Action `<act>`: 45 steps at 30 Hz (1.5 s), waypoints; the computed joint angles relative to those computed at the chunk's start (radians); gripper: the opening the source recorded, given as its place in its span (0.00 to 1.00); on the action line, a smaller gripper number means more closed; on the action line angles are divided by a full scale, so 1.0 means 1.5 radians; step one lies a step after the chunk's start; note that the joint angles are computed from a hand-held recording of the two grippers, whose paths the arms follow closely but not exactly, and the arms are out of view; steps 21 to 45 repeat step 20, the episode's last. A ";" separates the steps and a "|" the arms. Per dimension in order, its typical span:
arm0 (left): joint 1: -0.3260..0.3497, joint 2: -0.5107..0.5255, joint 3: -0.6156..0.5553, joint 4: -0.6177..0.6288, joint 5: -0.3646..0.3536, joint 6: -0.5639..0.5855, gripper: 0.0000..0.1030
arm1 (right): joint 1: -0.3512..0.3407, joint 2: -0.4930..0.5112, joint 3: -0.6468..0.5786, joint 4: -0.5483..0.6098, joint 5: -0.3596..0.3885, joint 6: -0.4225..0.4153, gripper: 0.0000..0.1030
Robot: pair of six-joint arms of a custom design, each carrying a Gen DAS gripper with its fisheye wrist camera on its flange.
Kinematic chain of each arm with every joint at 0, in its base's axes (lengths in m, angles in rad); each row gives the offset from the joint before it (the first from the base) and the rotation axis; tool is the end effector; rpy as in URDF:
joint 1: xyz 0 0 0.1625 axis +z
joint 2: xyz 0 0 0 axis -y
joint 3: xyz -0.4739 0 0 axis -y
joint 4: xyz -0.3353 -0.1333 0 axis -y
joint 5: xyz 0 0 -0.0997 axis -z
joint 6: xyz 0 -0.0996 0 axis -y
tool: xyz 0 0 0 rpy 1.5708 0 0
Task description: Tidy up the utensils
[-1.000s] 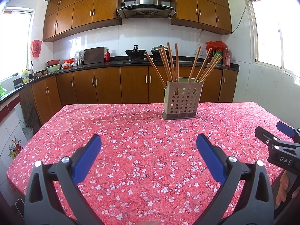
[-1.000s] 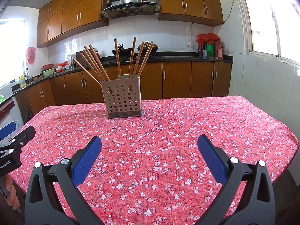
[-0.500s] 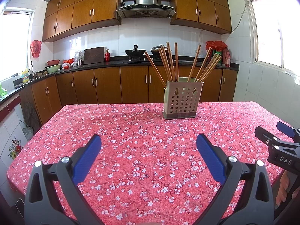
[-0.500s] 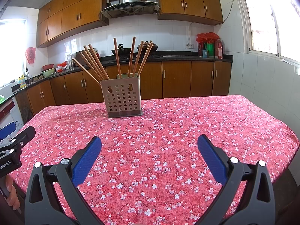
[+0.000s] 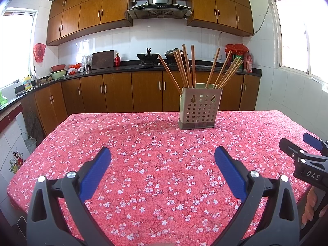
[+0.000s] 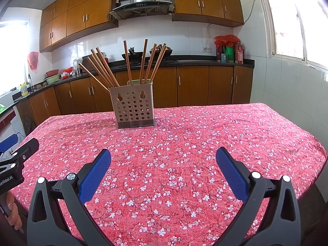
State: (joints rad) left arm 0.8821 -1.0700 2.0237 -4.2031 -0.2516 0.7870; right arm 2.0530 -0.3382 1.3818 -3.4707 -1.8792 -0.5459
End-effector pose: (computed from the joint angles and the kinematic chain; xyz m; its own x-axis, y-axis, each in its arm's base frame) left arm -0.0994 -0.4822 0.4065 -0.6161 -0.4720 -0.6306 0.5213 0.3558 -0.7757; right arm 0.4404 -0.6191 0.0431 -0.6546 -0.5054 0.5622 -0.7532 0.3722 -0.5424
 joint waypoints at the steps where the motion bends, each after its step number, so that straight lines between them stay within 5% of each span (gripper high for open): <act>1: 0.001 -0.002 0.003 0.001 -0.002 -0.001 0.96 | 0.000 0.000 0.000 0.000 0.000 0.000 0.98; 45: 0.007 -0.014 0.015 0.027 -0.004 -0.026 0.96 | 0.000 0.003 0.001 -0.001 -0.003 0.008 0.98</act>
